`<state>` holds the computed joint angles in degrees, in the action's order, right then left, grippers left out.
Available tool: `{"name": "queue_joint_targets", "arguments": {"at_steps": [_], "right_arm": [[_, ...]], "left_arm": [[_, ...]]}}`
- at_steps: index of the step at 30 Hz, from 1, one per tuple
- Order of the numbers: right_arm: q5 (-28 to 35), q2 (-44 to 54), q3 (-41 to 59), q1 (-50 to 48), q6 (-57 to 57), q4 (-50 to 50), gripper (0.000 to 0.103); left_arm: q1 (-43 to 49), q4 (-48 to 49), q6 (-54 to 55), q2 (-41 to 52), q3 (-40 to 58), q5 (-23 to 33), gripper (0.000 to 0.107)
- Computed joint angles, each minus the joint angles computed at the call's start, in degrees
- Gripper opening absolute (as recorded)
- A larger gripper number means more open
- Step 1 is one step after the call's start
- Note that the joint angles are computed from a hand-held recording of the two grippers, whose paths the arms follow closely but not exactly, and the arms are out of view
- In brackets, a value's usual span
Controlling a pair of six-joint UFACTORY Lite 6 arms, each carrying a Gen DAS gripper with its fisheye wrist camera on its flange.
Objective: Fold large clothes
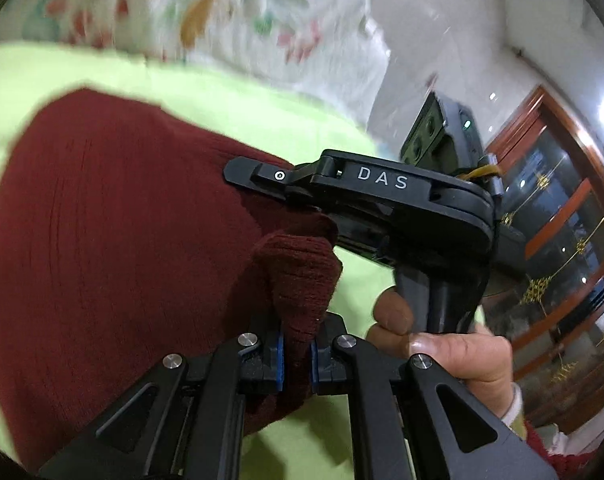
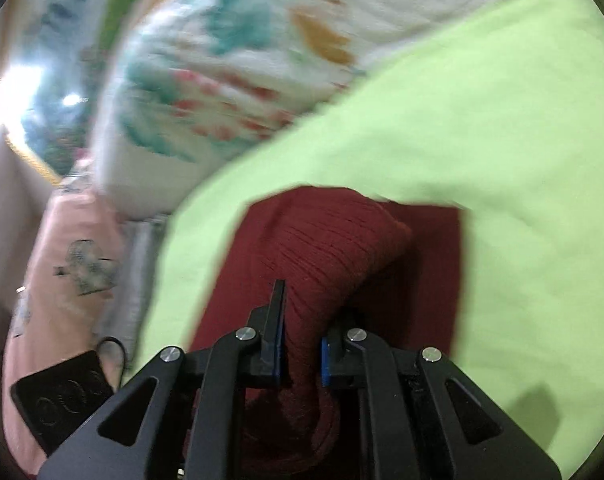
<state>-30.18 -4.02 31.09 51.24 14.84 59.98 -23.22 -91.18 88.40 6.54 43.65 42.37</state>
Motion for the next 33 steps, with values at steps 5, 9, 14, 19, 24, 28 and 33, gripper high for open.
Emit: {"name": "queue_joint_targets", "arguments": {"at_steps": [5, 9, 14, 19, 24, 28, 33], "right_arm": [[-2.04, 2.66, -4.98, -1.85, 14.52, -12.98, 0.014], [-1.82, 3.02, -3.62, -1.24, 10.73, -10.17, 0.014], [-2.59, 3.10, -4.00, -0.55, 10.91, -9.81, 0.014], [-2.49, 2.63, -3.78, 0.82, 5.76, -4.43, 0.014], [-1.34, 0.44, -2.58, 3.60, -8.02, 10.06, 0.024], [-4.92, -5.69, -5.31, 7.64, -12.68, 18.85, 0.068], [-4.72, -9.42, -8.20, 7.75, -9.28, 17.52, 0.083]], "left_arm": [[-4.78, -3.10, 2.66, 0.47, -1.59, -6.42, 0.009], [-0.64, 6.32, -4.49, -5.84, -4.24, -2.56, 0.035], [11.38, 15.87, -9.99, -16.37, -8.46, 6.61, 0.058], [24.24, 20.88, -11.42, -16.02, -4.49, 8.16, 0.082], [26.35, 22.20, -14.48, 1.02, 7.96, 5.54, 0.082], [26.96, 23.45, -15.34, 10.01, 14.44, 6.56, 0.082], [26.17, 22.92, -15.18, 19.32, 21.43, 10.37, 0.090]]}}
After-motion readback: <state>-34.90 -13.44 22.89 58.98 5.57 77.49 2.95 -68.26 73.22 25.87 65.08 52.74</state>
